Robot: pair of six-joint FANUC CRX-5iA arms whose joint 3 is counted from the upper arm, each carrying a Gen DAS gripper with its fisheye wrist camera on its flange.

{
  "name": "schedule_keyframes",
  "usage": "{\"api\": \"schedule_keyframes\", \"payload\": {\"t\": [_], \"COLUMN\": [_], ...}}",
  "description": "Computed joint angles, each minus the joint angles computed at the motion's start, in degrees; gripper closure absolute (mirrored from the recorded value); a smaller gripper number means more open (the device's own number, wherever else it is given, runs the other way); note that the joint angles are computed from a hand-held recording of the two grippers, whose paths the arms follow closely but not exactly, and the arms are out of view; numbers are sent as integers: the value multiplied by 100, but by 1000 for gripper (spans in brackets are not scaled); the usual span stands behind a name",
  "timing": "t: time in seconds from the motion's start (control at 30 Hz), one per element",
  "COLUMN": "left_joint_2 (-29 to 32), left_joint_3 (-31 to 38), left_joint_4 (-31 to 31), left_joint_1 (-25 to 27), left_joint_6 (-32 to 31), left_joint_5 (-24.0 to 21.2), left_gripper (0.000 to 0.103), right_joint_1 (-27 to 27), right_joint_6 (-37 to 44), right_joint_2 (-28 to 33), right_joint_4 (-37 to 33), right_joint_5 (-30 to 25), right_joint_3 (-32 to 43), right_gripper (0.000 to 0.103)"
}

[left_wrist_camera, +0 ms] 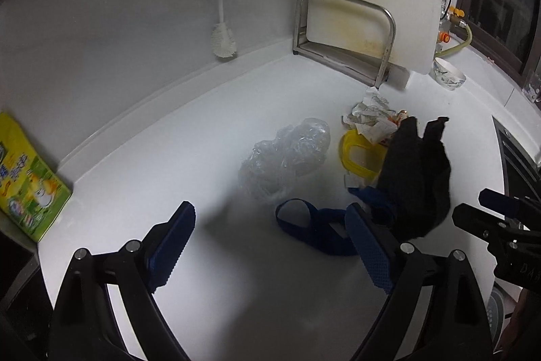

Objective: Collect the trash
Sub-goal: 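Grasp the dark cloth with the right tool and lift it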

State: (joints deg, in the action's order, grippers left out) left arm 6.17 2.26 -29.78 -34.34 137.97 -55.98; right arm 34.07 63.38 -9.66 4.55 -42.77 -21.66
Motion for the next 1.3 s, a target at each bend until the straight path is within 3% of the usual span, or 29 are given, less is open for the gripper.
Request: {"api": "schedule_keyframes", "payload": {"t": [0.33, 0.57, 0.7, 0.83, 1.07, 1.3], "left_joint_2": [183, 298, 321, 344, 450, 692], "left_joint_3": [-229, -233, -232, -215, -89, 115], "left_joint_4": [565, 721, 752, 771, 755, 882], "left_joint_1": [530, 648, 666, 650, 607, 650], "left_joint_6": [-748, -936, -949, -965, -1025, -1147], "left_joint_5": [701, 921, 990, 1017, 1023, 1078], "left_gripper": [14, 14, 14, 14, 14, 14], "right_joint_1": [230, 407, 433, 406, 104, -122], "right_joint_6": [-765, -1360, -1355, -1053, -405, -296], "right_joint_2": [771, 896, 865, 800, 552, 222], "right_joint_4": [831, 1642, 1815, 1549, 527, 216], "right_joint_5": [137, 342, 546, 588, 721, 763], "right_joint_3": [217, -13, -112, -60, 146, 131], "right_gripper": [34, 34, 57, 74, 78, 79]}}
